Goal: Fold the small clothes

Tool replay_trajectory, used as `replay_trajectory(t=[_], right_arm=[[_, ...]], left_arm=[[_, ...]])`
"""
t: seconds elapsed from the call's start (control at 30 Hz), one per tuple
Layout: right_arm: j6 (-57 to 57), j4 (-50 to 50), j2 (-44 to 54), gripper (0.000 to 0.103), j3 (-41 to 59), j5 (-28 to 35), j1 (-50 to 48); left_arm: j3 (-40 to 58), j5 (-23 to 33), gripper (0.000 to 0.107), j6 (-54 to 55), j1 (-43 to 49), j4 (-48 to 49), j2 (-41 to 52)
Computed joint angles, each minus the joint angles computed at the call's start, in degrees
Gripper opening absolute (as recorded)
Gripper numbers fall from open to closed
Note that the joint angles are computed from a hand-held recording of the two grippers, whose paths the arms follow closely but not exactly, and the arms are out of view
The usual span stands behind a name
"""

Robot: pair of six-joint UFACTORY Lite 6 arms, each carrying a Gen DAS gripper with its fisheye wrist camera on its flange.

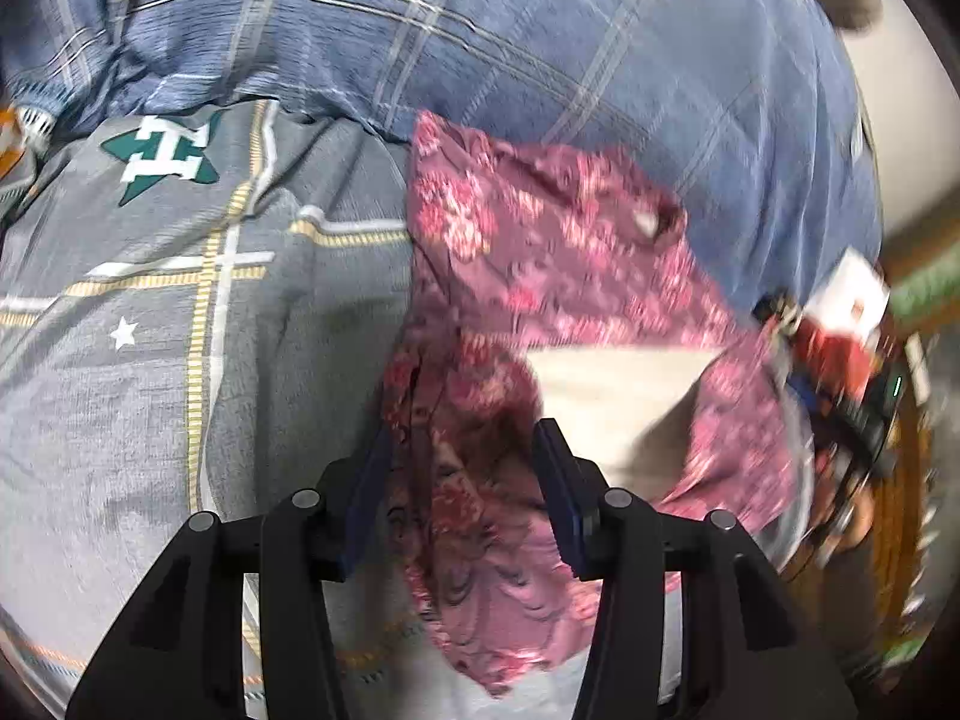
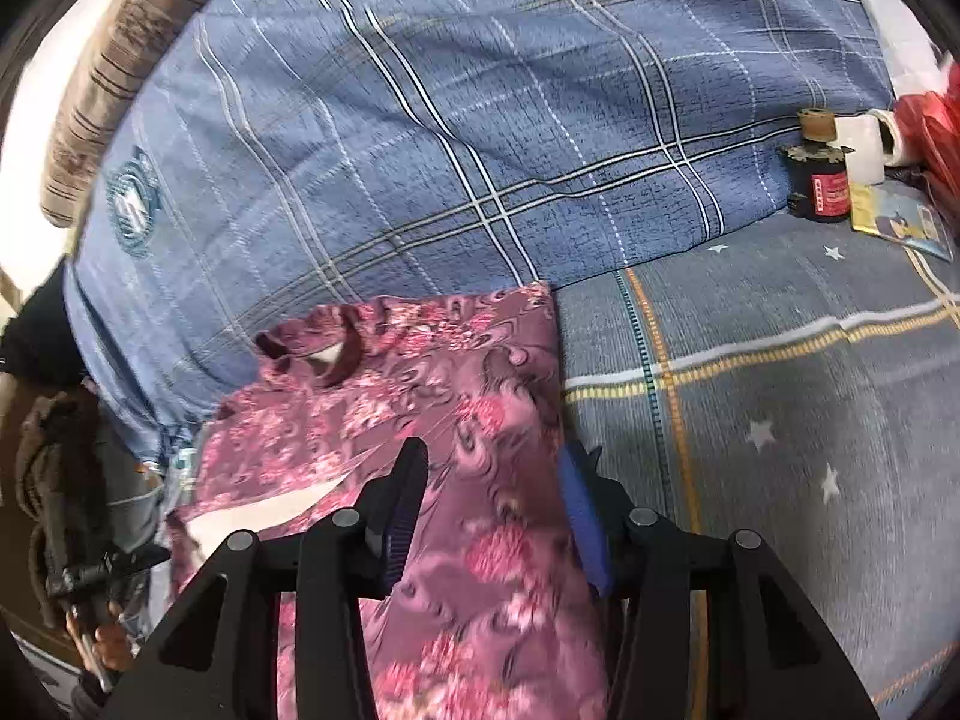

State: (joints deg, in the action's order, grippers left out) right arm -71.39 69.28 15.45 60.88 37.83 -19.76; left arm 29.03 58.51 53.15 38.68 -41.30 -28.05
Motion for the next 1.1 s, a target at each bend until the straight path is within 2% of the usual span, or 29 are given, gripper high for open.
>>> replay_trajectory(t=[0.23, 0.37, 0.43, 0.47, 0.5, 0.53, 0.57, 0.6, 0.63, 0.7, 0.8, 0.93, 0.97, 1.03, 1.1], right_arm=[[3.1, -1.8, 8.1, 0.048, 6.5, -5.0, 4.6], [-0.4, 0.1, 9.4, 0.044, 7.3, -6.3, 7.1], [-3.2, 2.2, 8.5, 0.027, 6.1, -8.6, 8.3], [-3.6, 2.3, 8.2, 0.009, 5.8, -9.6, 8.9], [-3.5, 2.0, 7.8, 0.006, 5.6, -10.1, 9.3], [-5.8, 3.7, 6.9, 0.006, 4.4, -10.8, 9.5], [-8.1, 5.4, 5.9, 0.006, 3.5, -11.2, 9.6], [-10.8, 7.4, 4.6, 0.005, 2.2, -11.4, 9.5], [-13.0, 9.2, 2.9, 0.005, 0.7, -10.9, 9.1], [-14.9, 11.0, 0.3, 0.005, -1.3, -8.9, 7.9], [-15.9, 12.1, -3.3, 0.005, -3.3, -6.5, 6.4], [-14.3, 11.5, -6.3, 0.005, -3.5, -2.3, 3.6], [-13.5, 11.4, -6.4, 0.005, -2.9, -1.4, 3.1], [-11.8, 12.0, -5.9, 0.005, -0.9, -0.1, 2.4], [-9.3, 13.0, -3.8, 0.005, 2.3, 1.0, 1.9]], left_arm=[[0.4, -6.5, 0.049, 3.1, -7.6, -1.5, 4.0], [1.4, -11.9, 0.049, 1.0, -12.3, 0.5, 7.1], [2.1, -14.0, 0.049, -0.2, -14.4, 0.3, 8.8], [2.1, -15.2, 0.049, -0.5, -15.1, -0.3, 9.1], [1.7, -16.0, 0.048, 0.0, -15.4, -1.1, 8.9], [1.1, -16.5, 0.042, 0.4, -15.6, -1.9, 8.0], [0.3, -17.1, 0.022, 0.5, -15.8, -2.3, 6.6], [-0.2, -17.7, 0.014, 0.4, -16.2, -2.2, 5.6], [-1.2, -17.6, 0.014, -0.4, -16.0, -1.7, 3.2], [-2.1, -17.3, 0.007, -1.1, -15.7, -1.5, 0.6], [-3.1, -14.4, 0.006, -1.6, -13.4, -1.2, -3.8], [-2.1, -6.4, 0.005, 0.1, -6.8, -3.7, -9.3], [-0.6, -4.3, 0.005, 0.6, -4.7, -4.9, -9.5], [3.4, -3.8, 0.005, -1.2, -4.4, -6.5, -7.2], [7.8, -6.0, 0.005, -3.9, -6.4, -7.2, -3.1]])
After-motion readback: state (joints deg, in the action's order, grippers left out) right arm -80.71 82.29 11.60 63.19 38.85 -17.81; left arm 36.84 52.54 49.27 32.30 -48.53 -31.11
